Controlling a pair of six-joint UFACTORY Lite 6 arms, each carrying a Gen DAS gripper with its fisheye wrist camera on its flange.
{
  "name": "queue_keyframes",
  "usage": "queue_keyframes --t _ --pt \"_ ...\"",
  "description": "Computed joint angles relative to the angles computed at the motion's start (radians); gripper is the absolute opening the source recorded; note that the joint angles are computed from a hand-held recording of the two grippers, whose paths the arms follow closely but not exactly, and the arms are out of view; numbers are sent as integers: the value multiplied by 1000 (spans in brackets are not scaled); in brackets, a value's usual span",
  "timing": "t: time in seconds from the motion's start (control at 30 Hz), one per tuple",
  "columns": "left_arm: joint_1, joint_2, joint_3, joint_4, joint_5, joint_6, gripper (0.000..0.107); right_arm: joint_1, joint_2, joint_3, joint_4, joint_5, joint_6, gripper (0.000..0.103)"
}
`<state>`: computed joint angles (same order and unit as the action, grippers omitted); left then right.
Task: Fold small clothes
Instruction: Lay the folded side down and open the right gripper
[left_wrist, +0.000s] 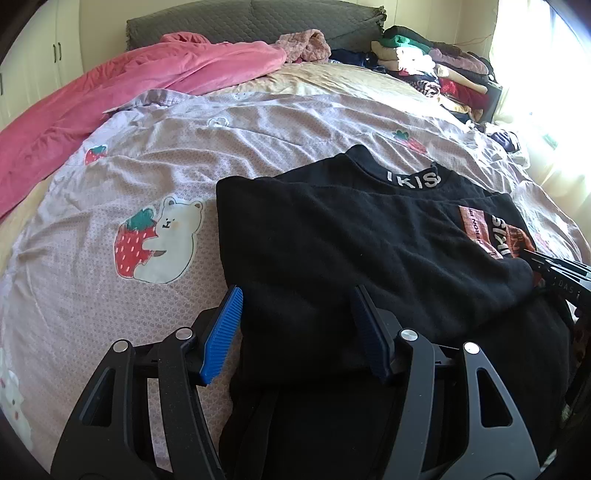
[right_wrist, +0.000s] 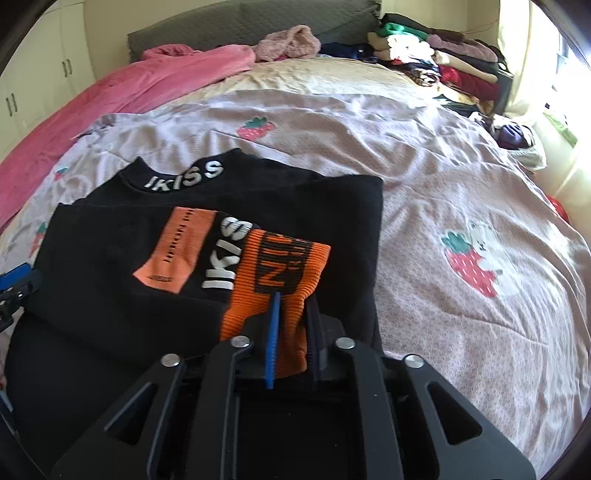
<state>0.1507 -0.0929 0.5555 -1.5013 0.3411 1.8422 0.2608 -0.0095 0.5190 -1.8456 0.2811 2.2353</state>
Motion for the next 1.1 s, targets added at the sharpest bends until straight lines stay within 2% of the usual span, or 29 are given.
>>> queue_keyframes --t 0.07,0.13,0.23,0.27,0.33,0.47,0.6,0.7,0.83,1.07,1.1 --pt "-4 -7 -8 -9 -7 11 53 -3 -11 -11 10 8 -1 22" --pt "-7 -19 -16 -7 -11 8 53 5 -31 -17 102 27 -87 27" --pt "-2 -37 -23 26 -2 -24 53 26 -130 -61 197 28 -149 34" --pt "6 -52 -27 52 7 -45 53 46 -172 -82 225 38 -163 40" --pt "20 -104 -51 123 30 -110 53 116 -276 -126 323 46 -240 45" --pt "50 -233 -110 286 92 -258 59 339 -379 -166 495 158 -351 56" --pt "60 -378 -203 404 124 -326 61 482 -362 -169 551 202 -345 56" --pt "69 -418 -235 443 143 -349 63 537 -346 -184 528 195 -273 57" --pt "79 -469 -269 491 153 -388 64 581 -314 -207 479 191 -151 58" --pt "103 -558 -305 555 189 -431 74 617 -352 -247 512 209 -126 61" --pt "110 -576 -312 575 201 -446 75 626 -371 -256 531 217 -141 64"
